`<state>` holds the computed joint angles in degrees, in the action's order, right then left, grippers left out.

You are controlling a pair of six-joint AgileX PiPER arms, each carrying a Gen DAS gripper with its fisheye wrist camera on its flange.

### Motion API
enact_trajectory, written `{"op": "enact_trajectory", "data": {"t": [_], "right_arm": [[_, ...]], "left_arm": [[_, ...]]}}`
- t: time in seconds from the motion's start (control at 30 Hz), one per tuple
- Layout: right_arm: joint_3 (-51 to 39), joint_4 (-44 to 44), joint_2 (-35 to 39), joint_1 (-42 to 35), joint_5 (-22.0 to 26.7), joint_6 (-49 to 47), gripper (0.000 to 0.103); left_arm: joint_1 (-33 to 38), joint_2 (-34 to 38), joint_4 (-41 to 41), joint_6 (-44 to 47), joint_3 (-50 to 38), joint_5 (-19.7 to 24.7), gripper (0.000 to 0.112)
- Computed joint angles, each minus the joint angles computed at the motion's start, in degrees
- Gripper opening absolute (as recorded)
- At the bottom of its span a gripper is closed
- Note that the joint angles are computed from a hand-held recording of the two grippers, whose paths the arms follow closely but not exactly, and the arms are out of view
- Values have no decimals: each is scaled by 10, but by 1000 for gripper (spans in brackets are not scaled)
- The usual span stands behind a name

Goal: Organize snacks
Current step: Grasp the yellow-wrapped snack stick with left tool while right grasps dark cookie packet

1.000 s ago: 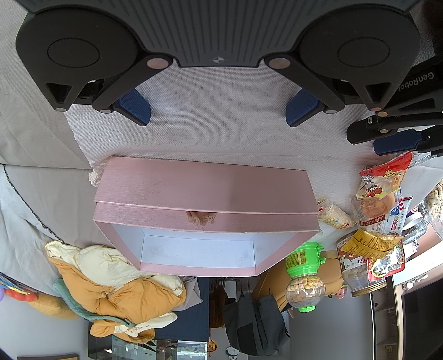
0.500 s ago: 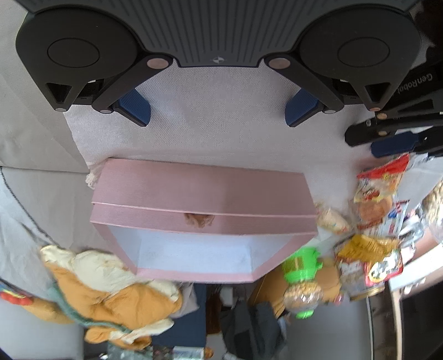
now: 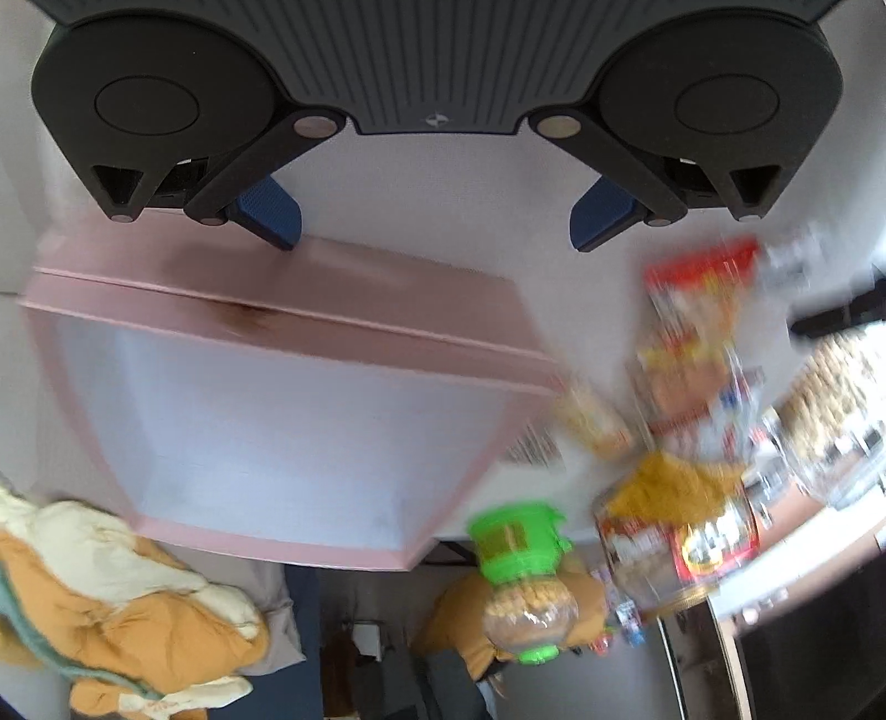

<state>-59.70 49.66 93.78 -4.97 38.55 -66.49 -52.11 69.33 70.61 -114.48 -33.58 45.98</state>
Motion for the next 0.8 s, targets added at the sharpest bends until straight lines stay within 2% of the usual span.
{"op": "enact_trajectory", "data": {"t": [0.13, 0.2, 0.23, 0.33, 0.4, 0.47, 0.5, 0.53, 0.57, 0.6, 0.63, 0.67, 0.73, 0.8], "right_arm": [[-64, -18, 49, 67, -47, 85, 103], [-112, -50, 77, 94, -45, 146, 103], [-135, -54, 90, 101, -41, 161, 103], [-167, -49, 116, 135, -78, 191, 103], [-200, -101, 146, 162, -91, 239, 93], [-214, -90, 162, 163, -78, 223, 86], [-218, -83, 163, 155, -61, 216, 83], [-218, -82, 159, 147, -43, 207, 76], [-214, -81, 150, 138, -23, 191, 65], [-209, -85, 141, 129, -3, 181, 59], [-197, -89, 129, 123, 12, 170, 47], [-182, -109, 114, 117, 20, 168, 40], [-147, -120, 89, 107, 23, 144, 39], [-92, -104, 57, 92, 2, 90, 39]], "left_arm": [[8, -3, 1, 27, 8, -48, 41], [7, 6, 5, 41, 0, -61, 41], [6, 12, 10, 42, -4, -66, 41], [16, 21, 23, 36, -12, -88, 41], [23, 23, 29, 20, -15, -89, 41], [39, 18, 23, 14, -18, -96, 41], [58, 14, 15, 18, -20, -114, 41], [79, 15, 5, 26, -26, -136, 41], [107, 18, -9, 40, -35, -170, 41], [137, 28, -20, 55, -47, -210, 41], [156, 39, -23, 62, -59, -239, 41], [170, 54, -23, 68, -74, -257, 41], [193, 105, -59, 112, -125, -270, 41], [213, 173, -169, 215, -202, -241, 41]]}}
